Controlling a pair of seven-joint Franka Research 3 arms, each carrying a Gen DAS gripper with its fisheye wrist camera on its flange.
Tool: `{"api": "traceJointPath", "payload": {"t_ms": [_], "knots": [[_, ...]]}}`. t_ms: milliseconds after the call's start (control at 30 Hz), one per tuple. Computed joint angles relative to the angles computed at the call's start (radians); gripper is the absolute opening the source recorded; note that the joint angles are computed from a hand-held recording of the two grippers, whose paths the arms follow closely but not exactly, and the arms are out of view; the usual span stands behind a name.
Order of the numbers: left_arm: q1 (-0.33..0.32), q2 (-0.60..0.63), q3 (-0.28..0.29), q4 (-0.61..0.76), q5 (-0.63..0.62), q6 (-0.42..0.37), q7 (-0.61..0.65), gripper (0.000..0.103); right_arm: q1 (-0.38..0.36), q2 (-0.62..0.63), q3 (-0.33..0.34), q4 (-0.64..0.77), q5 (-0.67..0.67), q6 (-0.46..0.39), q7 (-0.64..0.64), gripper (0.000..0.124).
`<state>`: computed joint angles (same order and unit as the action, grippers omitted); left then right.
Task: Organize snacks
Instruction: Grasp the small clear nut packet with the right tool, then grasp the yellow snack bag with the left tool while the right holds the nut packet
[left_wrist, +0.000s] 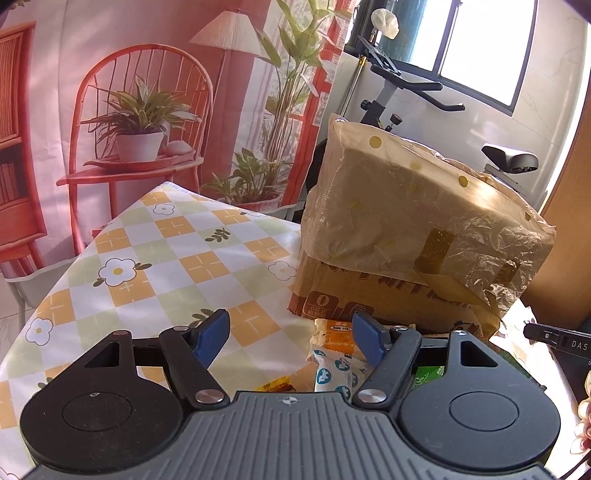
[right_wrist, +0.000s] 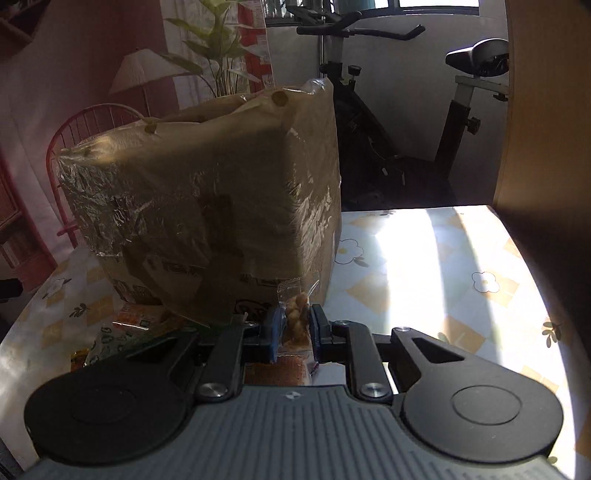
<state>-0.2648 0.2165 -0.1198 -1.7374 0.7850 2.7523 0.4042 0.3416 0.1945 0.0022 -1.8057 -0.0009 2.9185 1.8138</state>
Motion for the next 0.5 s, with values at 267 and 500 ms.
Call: {"api": "traceJointPath", "payload": {"t_ms": [267,500], "knots": [[0.046,0.011,-0.089,-0.093,-0.249,0.186,0.302,0.079,-0.030,-0.027,0.081,-0.028,0.180,0.023,-0.161,0.018],[0.183,0.100,-0.296,-0.081,-0.598,0.207,0.834,0.081,-0.021,-0.029,0.089,-0.033,0.261,0.017,-0.237,0.018]]}}
